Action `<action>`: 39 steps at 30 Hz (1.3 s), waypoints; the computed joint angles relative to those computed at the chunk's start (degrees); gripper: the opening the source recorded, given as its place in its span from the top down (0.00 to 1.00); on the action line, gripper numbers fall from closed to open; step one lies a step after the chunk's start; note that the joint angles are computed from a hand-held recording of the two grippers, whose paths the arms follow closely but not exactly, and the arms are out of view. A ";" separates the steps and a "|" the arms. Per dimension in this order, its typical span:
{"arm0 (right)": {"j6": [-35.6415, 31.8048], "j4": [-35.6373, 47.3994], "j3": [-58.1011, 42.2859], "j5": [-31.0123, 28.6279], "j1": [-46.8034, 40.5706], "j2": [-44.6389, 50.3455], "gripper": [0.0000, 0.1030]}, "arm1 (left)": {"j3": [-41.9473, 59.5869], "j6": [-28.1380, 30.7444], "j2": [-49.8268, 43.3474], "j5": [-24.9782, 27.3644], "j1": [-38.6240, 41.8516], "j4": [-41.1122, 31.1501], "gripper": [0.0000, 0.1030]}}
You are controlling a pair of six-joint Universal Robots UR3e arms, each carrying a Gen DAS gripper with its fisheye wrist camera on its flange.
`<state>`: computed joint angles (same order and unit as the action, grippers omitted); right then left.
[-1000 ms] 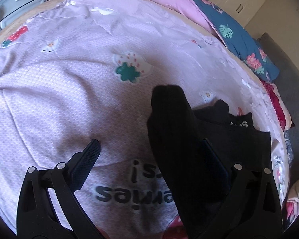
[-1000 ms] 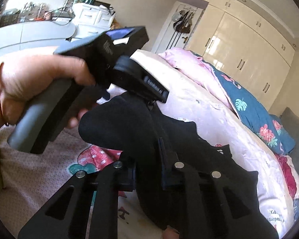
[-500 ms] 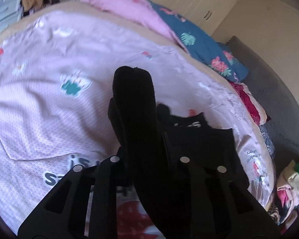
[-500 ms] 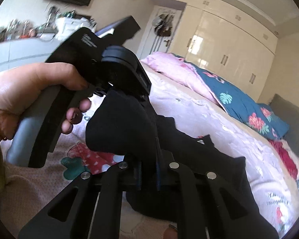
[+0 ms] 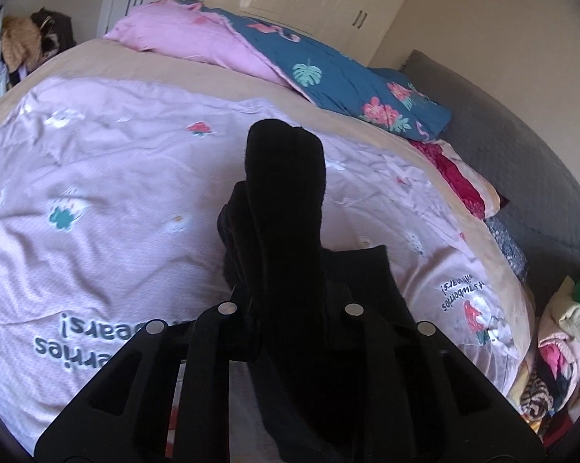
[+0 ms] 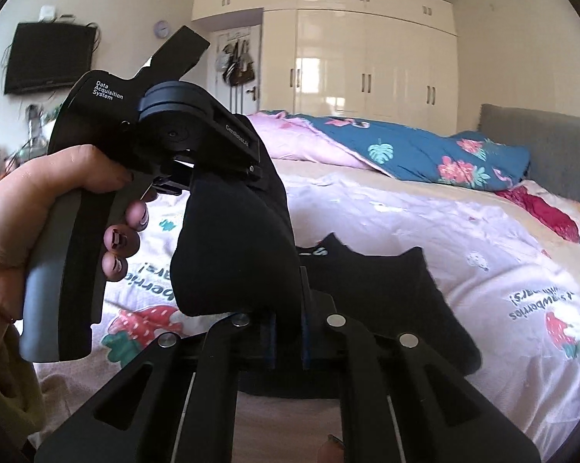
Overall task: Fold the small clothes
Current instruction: 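Lift the gripped shirt end with both tools and fold it over the other half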
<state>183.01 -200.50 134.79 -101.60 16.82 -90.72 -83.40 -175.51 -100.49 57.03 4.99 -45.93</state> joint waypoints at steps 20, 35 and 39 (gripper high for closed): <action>6.41 31.78 11.66 40.85 -40.15 -27.52 0.93 | 32.10 -6.25 -25.08 12.72 -18.42 -11.62 0.89; -6.34 74.74 11.30 65.81 -65.79 -35.78 0.84 | 65.25 -8.47 -45.93 14.35 -23.51 -29.69 0.52; -12.14 86.04 9.45 67.72 -69.20 -36.14 0.71 | 65.41 -10.15 -46.96 10.40 -22.13 -29.91 0.42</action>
